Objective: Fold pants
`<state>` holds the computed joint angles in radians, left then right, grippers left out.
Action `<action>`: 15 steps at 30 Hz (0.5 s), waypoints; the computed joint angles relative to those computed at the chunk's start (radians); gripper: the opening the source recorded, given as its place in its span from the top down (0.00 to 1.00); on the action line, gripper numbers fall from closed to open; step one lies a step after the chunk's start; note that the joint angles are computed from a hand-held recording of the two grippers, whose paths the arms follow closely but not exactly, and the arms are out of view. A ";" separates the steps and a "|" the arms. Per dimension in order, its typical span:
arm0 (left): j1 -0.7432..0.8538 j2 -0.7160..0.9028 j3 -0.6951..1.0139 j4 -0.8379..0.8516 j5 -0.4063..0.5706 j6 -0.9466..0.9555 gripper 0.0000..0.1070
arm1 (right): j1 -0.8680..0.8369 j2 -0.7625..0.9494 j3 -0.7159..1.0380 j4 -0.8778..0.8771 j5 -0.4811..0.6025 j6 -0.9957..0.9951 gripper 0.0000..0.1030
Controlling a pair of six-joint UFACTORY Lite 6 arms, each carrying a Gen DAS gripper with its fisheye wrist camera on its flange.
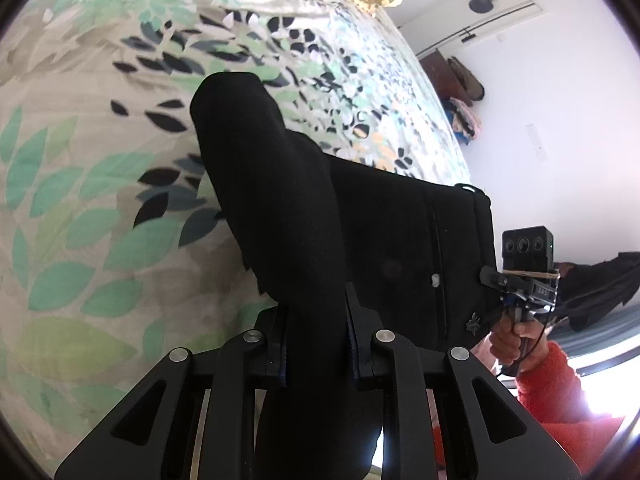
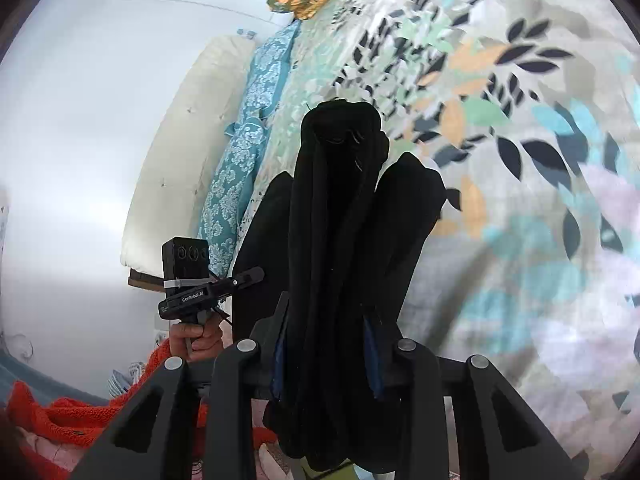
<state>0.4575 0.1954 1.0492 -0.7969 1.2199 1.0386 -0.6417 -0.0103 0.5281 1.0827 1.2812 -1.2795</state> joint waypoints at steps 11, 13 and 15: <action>-0.225 0.272 0.448 0.079 -0.326 -0.251 0.65 | 0.297 0.398 0.561 0.123 -0.307 0.187 0.68; -0.282 0.275 0.393 0.263 -0.487 -0.399 0.57 | 0.335 0.430 0.577 0.017 -0.474 0.293 0.64; -0.291 0.228 0.299 0.356 -0.578 -0.442 0.52 | 0.344 0.370 0.497 -0.040 -0.621 0.345 0.58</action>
